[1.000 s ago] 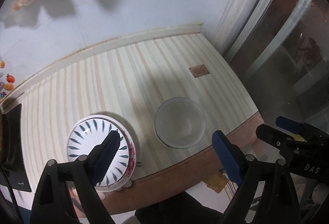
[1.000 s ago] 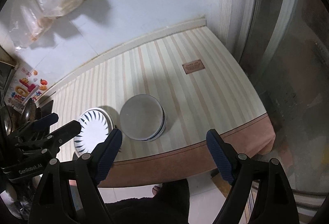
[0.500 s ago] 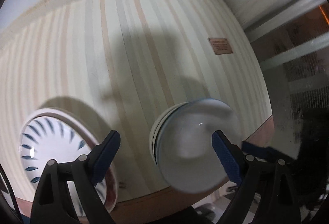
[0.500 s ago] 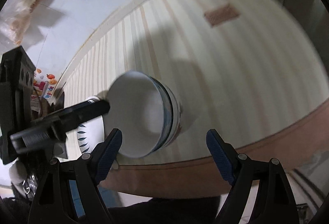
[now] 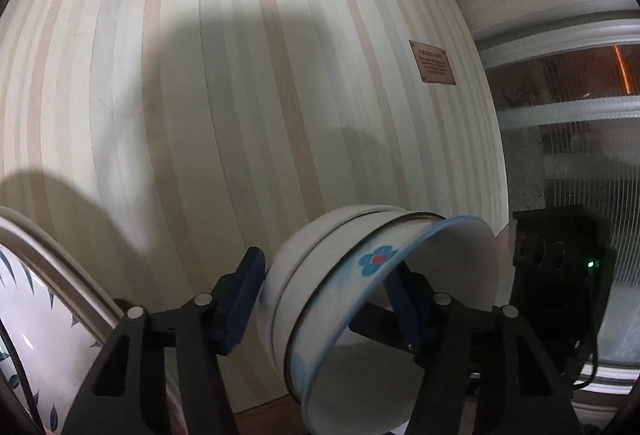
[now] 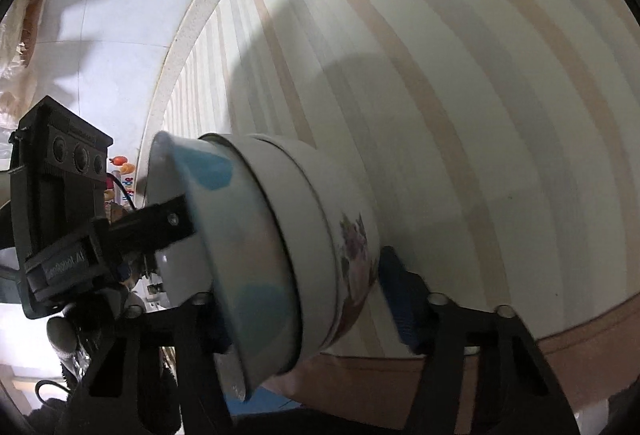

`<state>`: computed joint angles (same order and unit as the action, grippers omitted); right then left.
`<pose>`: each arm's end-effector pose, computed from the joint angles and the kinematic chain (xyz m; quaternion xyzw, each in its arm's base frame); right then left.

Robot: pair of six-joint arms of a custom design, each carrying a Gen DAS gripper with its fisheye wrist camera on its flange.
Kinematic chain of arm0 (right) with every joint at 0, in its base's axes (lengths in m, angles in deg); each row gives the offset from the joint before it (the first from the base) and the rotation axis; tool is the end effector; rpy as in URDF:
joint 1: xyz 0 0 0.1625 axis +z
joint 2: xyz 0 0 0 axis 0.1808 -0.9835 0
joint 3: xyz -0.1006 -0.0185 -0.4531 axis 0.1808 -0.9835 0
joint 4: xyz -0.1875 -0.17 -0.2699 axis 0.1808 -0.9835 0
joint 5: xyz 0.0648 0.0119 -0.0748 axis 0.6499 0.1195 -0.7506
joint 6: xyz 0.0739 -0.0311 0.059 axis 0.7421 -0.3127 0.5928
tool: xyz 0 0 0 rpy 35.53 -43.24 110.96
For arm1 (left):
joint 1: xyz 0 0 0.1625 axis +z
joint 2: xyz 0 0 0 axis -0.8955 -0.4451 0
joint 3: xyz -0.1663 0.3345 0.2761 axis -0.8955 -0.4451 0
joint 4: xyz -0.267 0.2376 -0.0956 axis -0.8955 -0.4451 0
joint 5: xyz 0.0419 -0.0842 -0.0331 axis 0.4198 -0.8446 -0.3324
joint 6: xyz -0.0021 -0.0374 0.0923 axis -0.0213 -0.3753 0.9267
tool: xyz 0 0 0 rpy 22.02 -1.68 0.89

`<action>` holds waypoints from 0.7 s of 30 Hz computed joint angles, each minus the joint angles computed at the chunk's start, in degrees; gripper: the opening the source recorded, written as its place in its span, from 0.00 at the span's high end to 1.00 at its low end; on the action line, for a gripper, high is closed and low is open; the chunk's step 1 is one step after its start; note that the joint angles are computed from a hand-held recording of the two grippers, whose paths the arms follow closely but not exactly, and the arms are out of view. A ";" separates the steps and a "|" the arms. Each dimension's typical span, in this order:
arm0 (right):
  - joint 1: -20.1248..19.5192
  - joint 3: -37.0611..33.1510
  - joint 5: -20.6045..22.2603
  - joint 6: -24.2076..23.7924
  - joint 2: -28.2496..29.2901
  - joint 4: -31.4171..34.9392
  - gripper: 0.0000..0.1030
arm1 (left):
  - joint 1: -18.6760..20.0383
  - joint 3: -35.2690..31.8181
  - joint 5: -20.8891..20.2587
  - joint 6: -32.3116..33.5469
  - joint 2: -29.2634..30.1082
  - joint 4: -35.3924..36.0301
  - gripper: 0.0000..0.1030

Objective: Organize plates and bowls

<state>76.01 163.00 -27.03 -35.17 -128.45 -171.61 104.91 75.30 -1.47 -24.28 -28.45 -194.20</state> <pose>0.1052 -0.4319 0.0909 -0.0477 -0.9976 0.0496 0.0078 -0.2231 -0.3952 0.1573 0.0180 0.9900 0.0169 0.1391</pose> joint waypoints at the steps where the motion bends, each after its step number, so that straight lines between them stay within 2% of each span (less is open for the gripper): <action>1: 0.27 -0.41 -0.40 0.12 0.43 0.03 0.44 | -0.07 0.13 0.07 -0.01 -0.01 -0.34 0.45; 5: 0.54 -1.02 -0.08 0.61 0.76 0.40 0.45 | -0.01 0.94 0.09 0.38 -0.26 -2.03 0.45; 21: 1.31 -1.59 -1.14 1.18 0.96 -0.03 0.46 | -0.71 0.76 1.98 -0.45 -0.99 1.23 0.45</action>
